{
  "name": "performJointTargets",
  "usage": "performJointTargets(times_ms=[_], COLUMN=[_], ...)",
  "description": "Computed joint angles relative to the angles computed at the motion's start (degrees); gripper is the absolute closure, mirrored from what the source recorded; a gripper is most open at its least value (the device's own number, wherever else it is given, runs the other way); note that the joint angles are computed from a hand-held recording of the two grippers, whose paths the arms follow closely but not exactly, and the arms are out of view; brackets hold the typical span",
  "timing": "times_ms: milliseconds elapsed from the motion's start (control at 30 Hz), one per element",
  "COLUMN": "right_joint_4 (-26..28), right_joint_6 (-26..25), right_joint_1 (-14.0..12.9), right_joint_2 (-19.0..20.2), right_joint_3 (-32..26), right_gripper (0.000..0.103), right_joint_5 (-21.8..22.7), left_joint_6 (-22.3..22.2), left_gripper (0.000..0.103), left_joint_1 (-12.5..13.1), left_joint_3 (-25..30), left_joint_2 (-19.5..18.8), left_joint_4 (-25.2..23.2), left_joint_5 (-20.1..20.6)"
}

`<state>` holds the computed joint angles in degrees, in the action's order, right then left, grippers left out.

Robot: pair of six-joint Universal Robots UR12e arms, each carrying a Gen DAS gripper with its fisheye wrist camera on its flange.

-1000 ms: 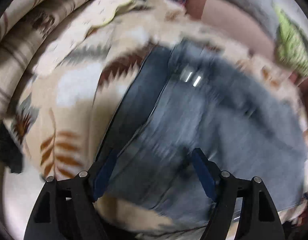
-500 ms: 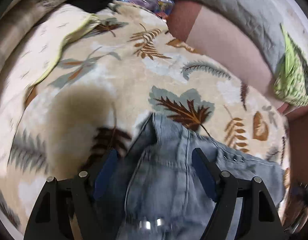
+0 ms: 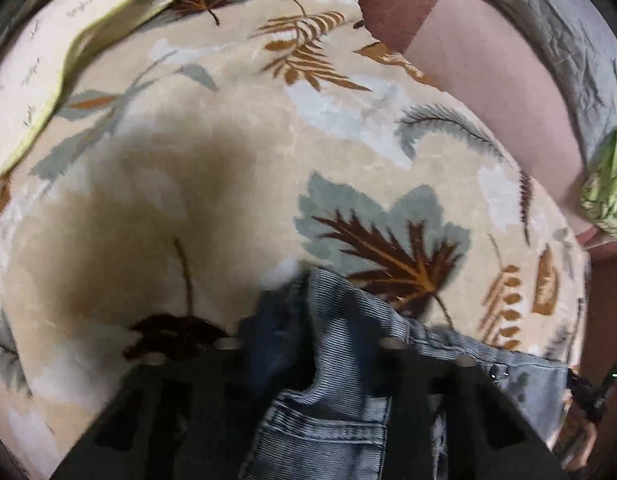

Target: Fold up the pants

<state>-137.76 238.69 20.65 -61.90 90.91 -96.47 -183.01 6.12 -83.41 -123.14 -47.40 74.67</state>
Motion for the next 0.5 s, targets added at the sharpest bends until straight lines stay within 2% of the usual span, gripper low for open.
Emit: performJointTargets(times_ms=[67,133,167,200,267,300,333,367,400,433,500], right_joint_4=[-0.2,-0.3,-0.5,-0.8,-0.1,0.5,1.7,2.2,2.6,2.0,1.0], right_joint_6=[-0.3,0.0,0.5,0.7,0.0,-0.5,-1.1,-1.4,-1.8,-1.7,-1.8], right_joint_1=[-0.1,-0.1,-0.1,-0.1,-0.1,-0.1,0.0,0.1,0.2,0.2,0.7], right_joint_2=[-0.2,-0.3,-0.3,-0.1,0.0,0.1,0.4,0.6,0.5,0.3,-0.2], right_joint_3=[0.2,0.3,0.4,0.5,0.1,-0.3,-0.9,-1.4,-1.5,-1.4,-1.5], right_gripper=[0.067,0.066,0.066,0.062,0.06,0.06,0.062,0.065,0.079,0.085,0.087], right_joint_5=[0.5,0.4,0.4,0.7,0.3,0.1,-0.3,-0.7,-1.1,-1.1,-2.8], left_joint_6=[-0.6,-0.5,-0.2,0.1,0.3,0.9,1.3,2.2,2.5,2.8,3.1], left_gripper=[0.081,0.077,0.061,0.052,0.052,0.055,0.081,0.09,0.091,0.091,0.091], left_joint_1=[0.2,0.1,0.0,-0.1,-0.5,-0.9,-1.3,-1.5,-1.5,-1.6,-1.4], left_joint_3=[-0.5,-0.8,-0.5,0.3,0.7,0.6,0.7,1.0,1.1,1.0,-0.1], left_joint_2=[0.4,0.6,0.3,-0.2,-0.8,-0.8,-0.9,-0.9,-0.9,-0.7,0.4], left_joint_4=[1.2,3.0,2.6,0.6,0.1,1.4,1.7,1.3,1.1,1.9,4.9], left_joint_5=[-1.5,-1.3,-1.1,-0.9,0.2,1.9,3.6,3.8,3.4,3.9,3.2])
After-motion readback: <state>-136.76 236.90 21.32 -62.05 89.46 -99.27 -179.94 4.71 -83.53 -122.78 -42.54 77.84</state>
